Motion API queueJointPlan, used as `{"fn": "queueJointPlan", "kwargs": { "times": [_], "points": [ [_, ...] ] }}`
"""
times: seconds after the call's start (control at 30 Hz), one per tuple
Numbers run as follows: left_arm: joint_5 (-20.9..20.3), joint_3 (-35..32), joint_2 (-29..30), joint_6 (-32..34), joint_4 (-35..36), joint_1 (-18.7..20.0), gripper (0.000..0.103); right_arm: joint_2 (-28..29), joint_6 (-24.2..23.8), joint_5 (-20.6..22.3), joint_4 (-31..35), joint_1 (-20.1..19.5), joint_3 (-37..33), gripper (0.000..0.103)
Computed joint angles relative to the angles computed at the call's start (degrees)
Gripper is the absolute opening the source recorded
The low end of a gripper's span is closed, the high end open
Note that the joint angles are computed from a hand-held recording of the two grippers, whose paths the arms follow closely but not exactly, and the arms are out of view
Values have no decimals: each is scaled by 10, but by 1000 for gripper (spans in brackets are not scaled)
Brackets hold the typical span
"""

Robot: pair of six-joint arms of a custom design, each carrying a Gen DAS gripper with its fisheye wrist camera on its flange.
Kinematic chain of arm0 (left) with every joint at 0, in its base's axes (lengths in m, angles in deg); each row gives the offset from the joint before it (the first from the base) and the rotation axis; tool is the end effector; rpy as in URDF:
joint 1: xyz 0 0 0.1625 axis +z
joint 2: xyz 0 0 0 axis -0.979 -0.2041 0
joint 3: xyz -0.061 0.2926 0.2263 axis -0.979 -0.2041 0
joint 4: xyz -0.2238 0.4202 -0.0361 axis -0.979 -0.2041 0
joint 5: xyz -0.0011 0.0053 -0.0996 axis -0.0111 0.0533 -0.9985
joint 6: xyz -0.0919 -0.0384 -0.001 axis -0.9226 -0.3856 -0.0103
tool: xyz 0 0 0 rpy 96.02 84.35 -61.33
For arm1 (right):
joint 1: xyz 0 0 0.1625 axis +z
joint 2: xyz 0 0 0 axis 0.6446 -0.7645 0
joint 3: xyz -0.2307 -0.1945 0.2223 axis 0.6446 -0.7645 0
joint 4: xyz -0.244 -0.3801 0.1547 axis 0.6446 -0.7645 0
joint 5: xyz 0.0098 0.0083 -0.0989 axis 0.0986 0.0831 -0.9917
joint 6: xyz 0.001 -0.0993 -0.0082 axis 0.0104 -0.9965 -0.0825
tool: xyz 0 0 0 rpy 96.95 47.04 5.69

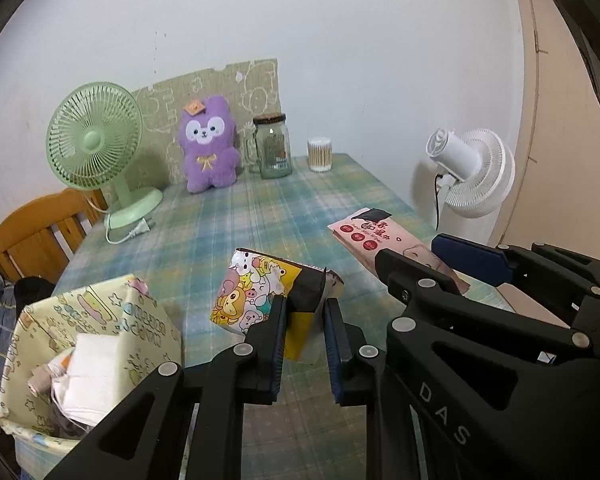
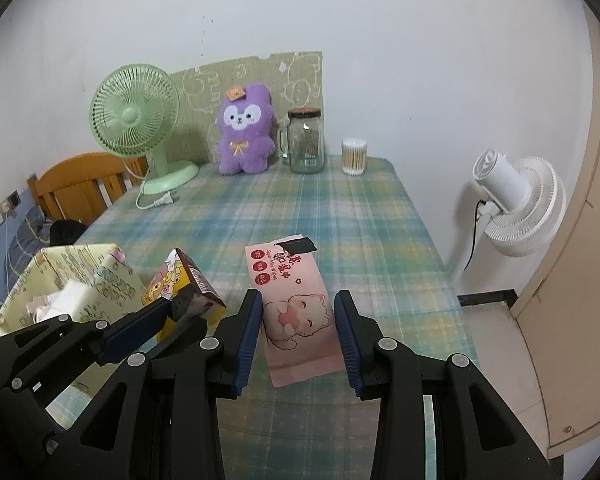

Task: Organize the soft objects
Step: 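Carry the snack bag and pink wipes pack over the yellow box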

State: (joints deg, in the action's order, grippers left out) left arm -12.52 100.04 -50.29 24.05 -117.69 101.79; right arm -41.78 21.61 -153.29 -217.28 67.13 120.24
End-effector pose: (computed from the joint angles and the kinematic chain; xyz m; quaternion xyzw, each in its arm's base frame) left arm -0.2457 -0.3523 0.0950 0.1559 0.8148 -0.4124 0.3766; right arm 0.2229 -0.4020 0.1349 0.3113 -0.8642 0.3202 0.2316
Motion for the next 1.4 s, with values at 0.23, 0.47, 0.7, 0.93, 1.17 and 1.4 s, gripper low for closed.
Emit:
{"fn": "queueJointPlan", "kwargs": {
  "times": [0.23, 0.47, 0.7, 0.93, 1.17, 1.4],
  "points": [
    [9, 3, -27, -23, 37, -23, 16, -22, 3, -9, -6, 21, 8, 41],
    [14, 9, -52, -25, 54, -36, 16, -32, 14, -22, -10, 40, 11, 41],
    [21, 19, -86, -38, 89, -49, 16, -28, 26, -38, -19, 61, 10, 41],
    [27, 32, -134, -59, 141, -63, 16, -16, 37, -54, -31, 89, 5, 41],
    [36, 39, -185, -96, 217, -73, 16, 3, 47, -62, -38, 114, -4, 41],
    [39, 48, -246, -145, 315, -83, 16, 32, 56, -68, -45, 135, -18, 41]
  ]
}}
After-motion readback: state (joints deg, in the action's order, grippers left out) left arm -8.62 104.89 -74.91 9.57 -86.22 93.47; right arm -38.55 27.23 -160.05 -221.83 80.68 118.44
